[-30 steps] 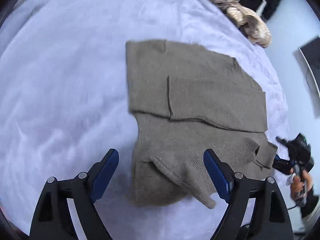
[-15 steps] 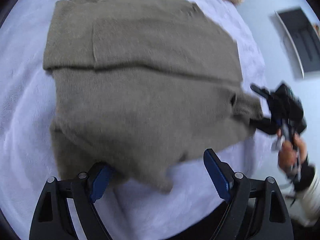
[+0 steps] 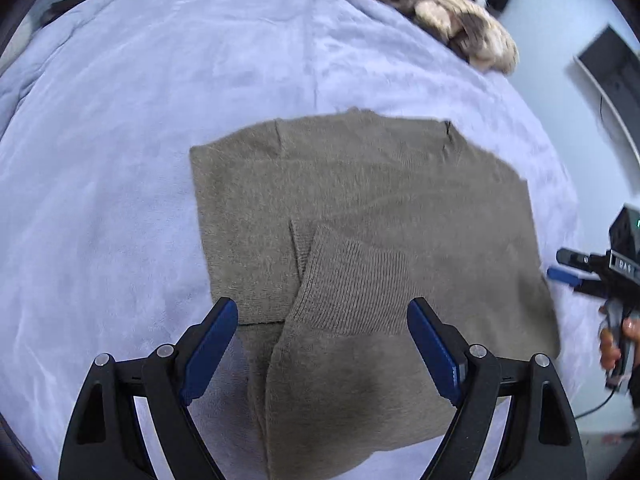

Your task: Fold small clothes

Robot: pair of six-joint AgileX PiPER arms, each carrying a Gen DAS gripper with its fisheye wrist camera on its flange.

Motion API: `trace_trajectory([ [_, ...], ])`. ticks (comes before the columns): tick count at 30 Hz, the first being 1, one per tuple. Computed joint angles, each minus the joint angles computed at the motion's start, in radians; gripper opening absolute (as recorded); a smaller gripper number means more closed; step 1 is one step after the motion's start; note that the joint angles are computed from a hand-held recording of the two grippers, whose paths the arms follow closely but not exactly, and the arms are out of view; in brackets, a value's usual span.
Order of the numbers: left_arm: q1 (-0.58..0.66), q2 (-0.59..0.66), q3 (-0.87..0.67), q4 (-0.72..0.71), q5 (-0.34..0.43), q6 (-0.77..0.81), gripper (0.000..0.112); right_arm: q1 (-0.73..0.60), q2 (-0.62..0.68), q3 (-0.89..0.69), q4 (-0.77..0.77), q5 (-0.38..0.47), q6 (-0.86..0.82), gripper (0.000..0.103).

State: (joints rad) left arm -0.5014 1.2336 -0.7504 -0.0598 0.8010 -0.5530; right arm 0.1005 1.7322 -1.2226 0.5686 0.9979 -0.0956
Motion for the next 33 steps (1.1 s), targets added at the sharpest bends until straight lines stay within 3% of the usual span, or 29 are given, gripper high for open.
trace_trajectory([
  [5, 0.009, 0.170, -0.029, -0.124, -0.062, 0.126, 0.087, 0.104, 0.095, -0.117, -0.242, -0.007, 0.044, 0.080],
  [7, -0.013, 0.221, -0.054, -0.105, -0.054, 0.102, 0.087, 0.148, 0.150, -0.154, -0.360, 0.023, 0.094, 0.079],
  [8, -0.037, 0.234, -0.061, -0.066, -0.044, 0.061, 0.081, 0.157, 0.166, -0.154, -0.380, 0.037, 0.106, 0.071],
  [9, -0.067, 0.237, -0.064, -0.016, -0.033, 0.012, 0.073, 0.160, 0.170, -0.144, -0.372, 0.042, 0.099, 0.054],
  [10, -0.088, 0.234, -0.064, 0.014, -0.024, -0.018, 0.046, 0.167, 0.156, -0.125, -0.378, 0.033, 0.094, 0.043],
  [11, -0.108, 0.223, -0.057, 0.043, -0.014, -0.048, 0.025, 0.180, 0.126, -0.095, -0.393, 0.016, 0.087, 0.015],
  [12, -0.124, 0.201, -0.042, 0.068, -0.014, -0.074, 0.018, 0.188, 0.100, -0.072, -0.394, 0.009, 0.075, 0.010],
  [13, -0.125, 0.169, -0.023, 0.062, -0.024, -0.069, 0.008, 0.202, 0.066, -0.044, -0.405, -0.003, 0.069, 0.010],
  [17, -0.113, -0.014, 0.034, 0.005, -0.043, -0.052, 0.008, 0.267, -0.078, 0.024, -0.465, -0.022, 0.064, 0.010],
  [21, -0.191, -0.109, -0.010, 0.113, 0.028, -0.197, 0.008, 0.297, -0.174, 0.015, -0.493, -0.006, 0.079, 0.010],
  [24, -0.206, -0.155, -0.066, 0.183, 0.074, -0.254, 0.008, 0.320, -0.178, -0.073, -0.512, 0.009, 0.107, 0.010],
  [29, -0.070, -0.090, -0.178, 0.206, 0.063, -0.136, 0.008, 0.321, -0.098, -0.255, -0.554, 0.021, 0.106, 0.010],
  [33, 0.040, 0.029, -0.220, 0.187, -0.017, -0.036, 0.008, 0.293, 0.038, -0.421, -0.559, 0.038, 0.075, 0.010],
])
